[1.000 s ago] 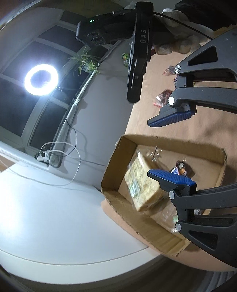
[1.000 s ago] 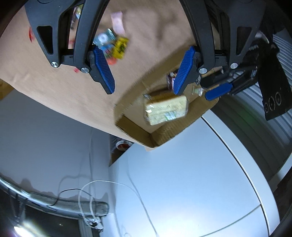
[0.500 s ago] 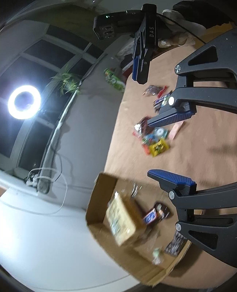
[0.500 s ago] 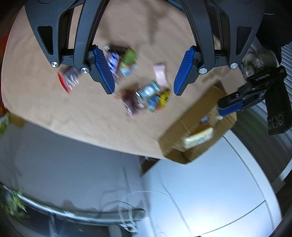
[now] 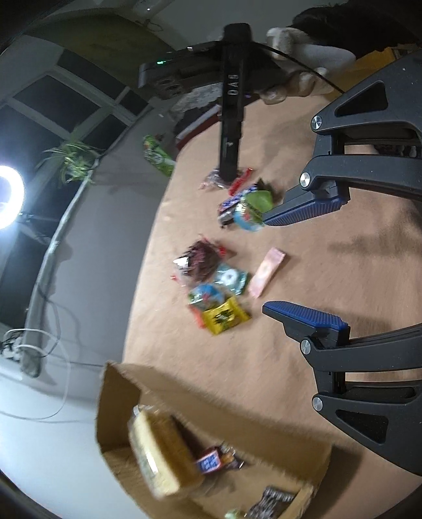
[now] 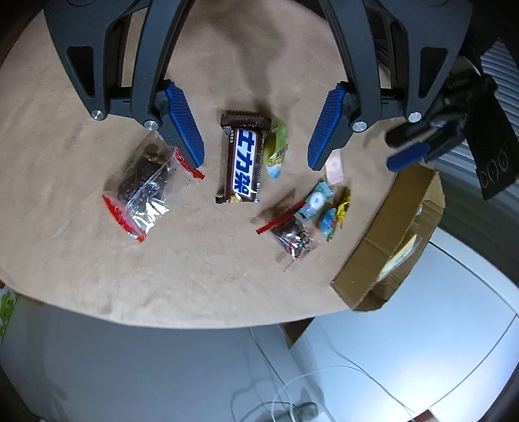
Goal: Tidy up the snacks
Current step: 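Move both tools back over the scattered snacks, then grasp the Snickers bar with the right tool while the left grasps the pink candy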
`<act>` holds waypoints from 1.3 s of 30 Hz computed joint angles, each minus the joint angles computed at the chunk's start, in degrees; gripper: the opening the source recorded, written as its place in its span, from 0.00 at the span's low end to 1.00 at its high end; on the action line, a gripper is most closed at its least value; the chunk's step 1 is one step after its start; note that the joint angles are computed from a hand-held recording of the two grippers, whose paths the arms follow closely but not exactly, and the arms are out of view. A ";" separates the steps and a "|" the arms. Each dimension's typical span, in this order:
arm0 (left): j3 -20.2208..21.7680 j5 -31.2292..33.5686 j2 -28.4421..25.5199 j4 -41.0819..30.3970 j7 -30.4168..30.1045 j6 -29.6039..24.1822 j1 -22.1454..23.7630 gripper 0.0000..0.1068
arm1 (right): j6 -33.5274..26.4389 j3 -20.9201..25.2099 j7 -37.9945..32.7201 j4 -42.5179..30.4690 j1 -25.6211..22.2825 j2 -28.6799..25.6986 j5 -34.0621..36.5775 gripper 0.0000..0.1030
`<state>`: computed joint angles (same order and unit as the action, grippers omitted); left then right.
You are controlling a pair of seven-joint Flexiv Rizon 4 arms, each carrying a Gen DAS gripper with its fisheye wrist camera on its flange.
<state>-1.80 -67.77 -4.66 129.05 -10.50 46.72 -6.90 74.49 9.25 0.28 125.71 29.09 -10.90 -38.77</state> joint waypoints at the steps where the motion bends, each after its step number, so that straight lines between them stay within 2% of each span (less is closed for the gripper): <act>1: -0.08 0.79 -0.34 -0.05 -0.71 0.03 -0.07 0.44 | 0.06 0.20 -0.33 -0.16 -0.20 -0.43 0.88 0.61; 2: -0.20 1.81 -0.82 -0.25 -1.67 0.01 -0.13 0.44 | 0.38 0.42 -0.80 -0.35 -0.43 -0.92 2.04 0.58; 9: -1.61 6.34 -3.55 -1.94 -6.04 2.54 -0.90 0.44 | 1.35 0.14 -3.18 -1.70 -0.11 -3.15 6.62 0.58; 14: -2.85 8.69 -4.71 -2.44 -8.41 6.48 -2.02 0.44 | -1.78 0.49 -5.84 -3.34 0.16 -3.90 9.60 0.58; 18: -4.08 9.79 -4.75 -1.15 -7.10 13.23 -3.91 0.44 | -3.68 0.44 -7.40 -4.72 0.46 -4.84 10.66 0.58; 22: -4.93 9.90 -5.08 -0.61 -6.62 17.41 -4.88 0.44 | -5.63 0.57 -8.78 -6.28 0.93 -5.78 11.66 0.57; 26: -6.15 7.96 -5.60 0.26 -3.19 22.42 -5.78 0.44 | -8.25 0.49 -9.73 -7.53 1.41 -6.00 11.55 0.54; 29: -7.25 4.71 -5.91 1.00 1.15 26.54 -6.48 0.31 | -8.95 0.85 -10.56 -7.80 1.23 -5.78 12.39 0.54; 32: -6.97 3.90 -6.18 0.67 2.27 26.18 -6.02 0.18 | -8.52 0.81 -10.05 -7.72 1.19 -5.67 12.90 0.54; 39: -6.68 1.24 -5.27 1.41 5.14 25.08 -6.11 0.17 | -9.49 1.30 -10.25 -7.91 0.95 -5.63 14.74 0.51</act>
